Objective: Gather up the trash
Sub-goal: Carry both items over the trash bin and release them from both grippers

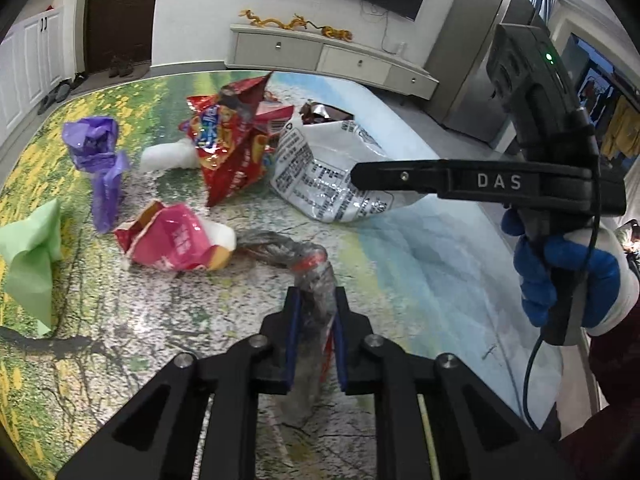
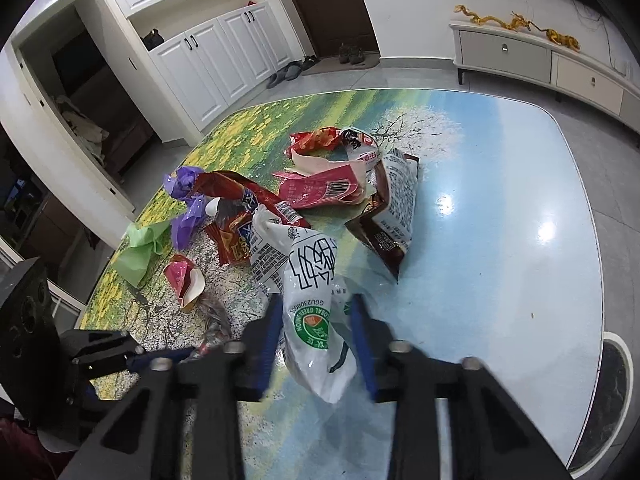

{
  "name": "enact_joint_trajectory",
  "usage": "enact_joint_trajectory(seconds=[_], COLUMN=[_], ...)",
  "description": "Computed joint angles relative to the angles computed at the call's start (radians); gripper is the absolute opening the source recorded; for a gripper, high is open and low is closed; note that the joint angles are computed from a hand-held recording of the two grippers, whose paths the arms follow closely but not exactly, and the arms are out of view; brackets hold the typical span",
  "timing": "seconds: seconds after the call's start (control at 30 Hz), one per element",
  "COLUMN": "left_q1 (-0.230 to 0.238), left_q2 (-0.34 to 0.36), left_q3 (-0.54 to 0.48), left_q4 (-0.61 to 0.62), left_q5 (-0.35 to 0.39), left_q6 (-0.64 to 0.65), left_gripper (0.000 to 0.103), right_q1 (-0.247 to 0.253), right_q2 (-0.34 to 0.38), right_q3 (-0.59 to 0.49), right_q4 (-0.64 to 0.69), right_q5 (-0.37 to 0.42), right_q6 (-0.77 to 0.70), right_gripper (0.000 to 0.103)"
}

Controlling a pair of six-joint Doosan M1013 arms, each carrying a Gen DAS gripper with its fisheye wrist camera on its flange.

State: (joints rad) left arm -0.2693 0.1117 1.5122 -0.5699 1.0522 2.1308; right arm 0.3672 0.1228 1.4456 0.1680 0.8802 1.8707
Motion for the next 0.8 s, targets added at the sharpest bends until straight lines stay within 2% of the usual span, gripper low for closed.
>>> enact_joint_trajectory(seconds=[0.13, 0.43, 0.57, 0.8], left_q1=[0.0, -0.019, -0.045, -0.116], left_q2=[0.0, -0.03, -0.037, -0.006], left_q3=[-0.004, -0.012, -0.029, -0.104], left_q4=[-0.039, -0.041, -0.015, 0.012], left_q5=[0.015, 0.006, 0.0, 0.022], left_q6=[-0.001, -0.016, -0.03, -0.05], left_gripper=[0.01, 0.009, 0.009, 0.009], right_q1=[0.001, -0.005, -0.017, -0.063], right_q2=[-0.027, -0.114, -0.16, -0.272], right_q3=[0.02, 0.083, 0.118, 0.212], right_q4=[-0.015, -0.037, -0.068, -0.219], right_q5=[-0.022, -0.096, -0.129, -0.148], right_q6=[0.009, 0.035, 0.079, 0.268], right_gripper=[0.017, 0.016, 0.016, 0.016])
